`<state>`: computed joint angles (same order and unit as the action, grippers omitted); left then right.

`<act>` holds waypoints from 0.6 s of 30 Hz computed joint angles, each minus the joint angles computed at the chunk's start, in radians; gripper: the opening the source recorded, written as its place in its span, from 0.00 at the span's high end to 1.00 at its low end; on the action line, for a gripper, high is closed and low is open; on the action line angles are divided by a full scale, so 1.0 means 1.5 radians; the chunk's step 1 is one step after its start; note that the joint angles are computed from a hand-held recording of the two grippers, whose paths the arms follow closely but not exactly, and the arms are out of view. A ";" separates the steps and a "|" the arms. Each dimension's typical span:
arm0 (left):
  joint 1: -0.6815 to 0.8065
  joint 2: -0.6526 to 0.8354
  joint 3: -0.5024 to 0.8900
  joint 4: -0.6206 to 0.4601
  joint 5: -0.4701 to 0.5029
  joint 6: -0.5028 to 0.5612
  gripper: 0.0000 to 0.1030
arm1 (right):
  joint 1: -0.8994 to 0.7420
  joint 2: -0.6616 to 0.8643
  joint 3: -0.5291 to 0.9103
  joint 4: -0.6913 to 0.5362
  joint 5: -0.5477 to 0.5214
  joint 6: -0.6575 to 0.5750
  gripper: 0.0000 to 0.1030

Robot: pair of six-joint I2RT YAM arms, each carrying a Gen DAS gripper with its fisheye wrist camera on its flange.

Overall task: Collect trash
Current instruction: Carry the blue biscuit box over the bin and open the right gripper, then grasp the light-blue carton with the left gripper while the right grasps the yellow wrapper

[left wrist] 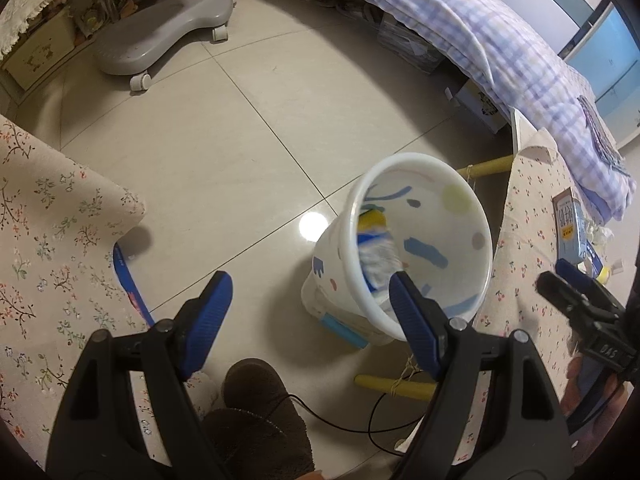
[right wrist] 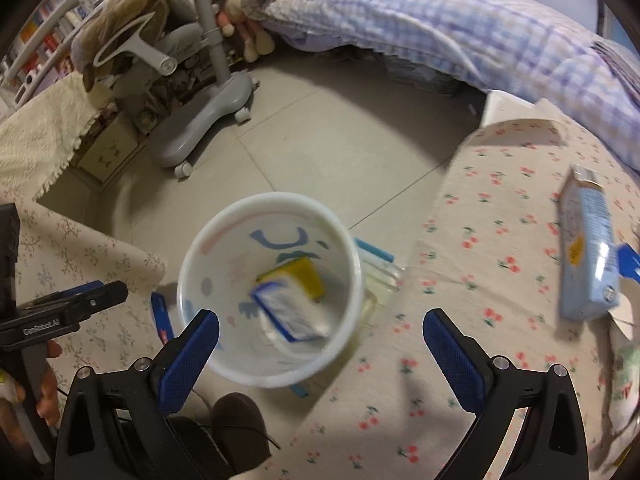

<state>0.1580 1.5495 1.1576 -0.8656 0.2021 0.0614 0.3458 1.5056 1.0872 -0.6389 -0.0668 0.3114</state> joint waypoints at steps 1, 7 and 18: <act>-0.005 -0.003 -0.002 0.001 -0.001 0.000 0.22 | -0.006 -0.015 -0.006 -0.007 0.005 -0.001 0.00; -0.039 -0.021 -0.013 0.002 -0.016 -0.008 0.21 | -0.050 -0.123 -0.056 -0.060 0.045 -0.023 0.00; -0.132 -0.043 -0.029 0.021 -0.067 -0.042 0.07 | -0.276 -0.320 -0.120 -0.171 0.031 -0.140 0.00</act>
<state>-0.0396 1.4854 1.1134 -0.8340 0.1013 -0.0021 -0.0683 1.0249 0.9076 -0.8948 -0.0206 0.1019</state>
